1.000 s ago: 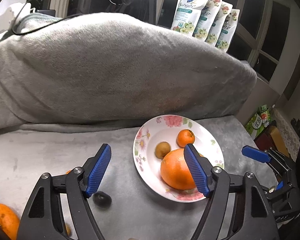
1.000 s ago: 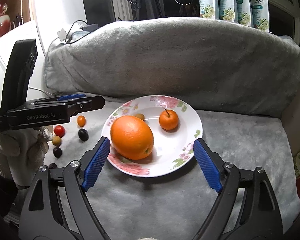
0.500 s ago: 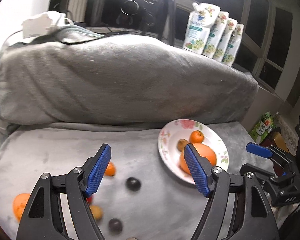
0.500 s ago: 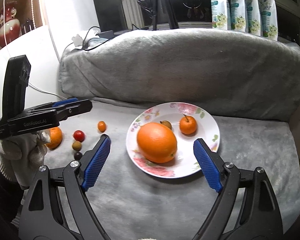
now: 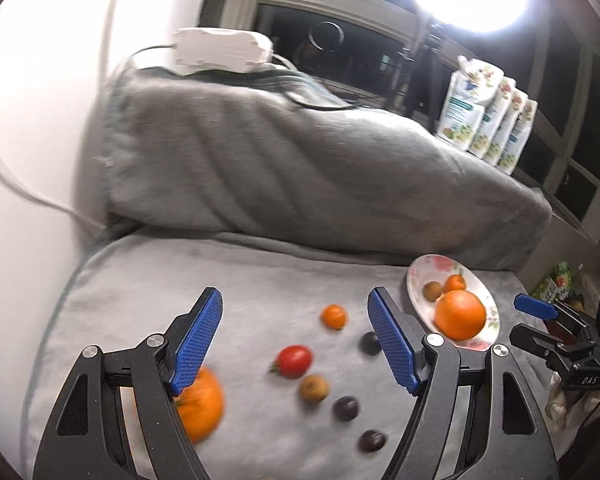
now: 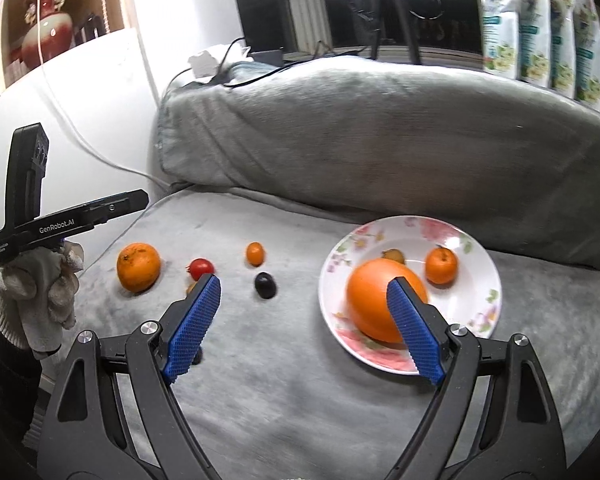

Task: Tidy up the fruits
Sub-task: 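Withdraw both tools from the plate back toward the remaining fruits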

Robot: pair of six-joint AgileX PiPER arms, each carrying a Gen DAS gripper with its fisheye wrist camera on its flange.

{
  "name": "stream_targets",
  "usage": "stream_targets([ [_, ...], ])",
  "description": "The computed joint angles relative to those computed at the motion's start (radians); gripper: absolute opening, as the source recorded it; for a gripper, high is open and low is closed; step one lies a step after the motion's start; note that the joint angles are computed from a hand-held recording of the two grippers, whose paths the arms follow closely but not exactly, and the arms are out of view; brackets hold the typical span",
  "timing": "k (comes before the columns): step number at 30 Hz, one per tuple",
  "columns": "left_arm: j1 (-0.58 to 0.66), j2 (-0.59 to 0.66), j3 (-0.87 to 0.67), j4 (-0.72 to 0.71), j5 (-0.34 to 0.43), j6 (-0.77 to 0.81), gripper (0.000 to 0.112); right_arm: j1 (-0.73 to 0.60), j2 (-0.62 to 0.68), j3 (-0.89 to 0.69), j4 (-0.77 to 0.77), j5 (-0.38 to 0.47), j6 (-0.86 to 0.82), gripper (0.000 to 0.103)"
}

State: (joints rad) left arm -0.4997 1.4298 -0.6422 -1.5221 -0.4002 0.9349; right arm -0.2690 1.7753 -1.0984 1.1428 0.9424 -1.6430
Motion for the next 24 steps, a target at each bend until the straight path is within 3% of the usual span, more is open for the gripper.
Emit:
stream_targets([
  [13,0.015,-0.037,0.123,0.157,0.008,-0.194,0.074,0.12,-0.009,0.065,-0.036,-0.04,-0.018,0.087],
  [18,0.021,-0.013,0.128,0.229,0.046,-0.266,0.056,0.149,0.005,0.084,-0.069,-0.044,-0.016,0.079],
  [24,0.02,0.046,0.114,0.356,0.111,-0.39,0.044,0.172,0.008,0.127,-0.091,-0.046,-0.036,0.071],
])
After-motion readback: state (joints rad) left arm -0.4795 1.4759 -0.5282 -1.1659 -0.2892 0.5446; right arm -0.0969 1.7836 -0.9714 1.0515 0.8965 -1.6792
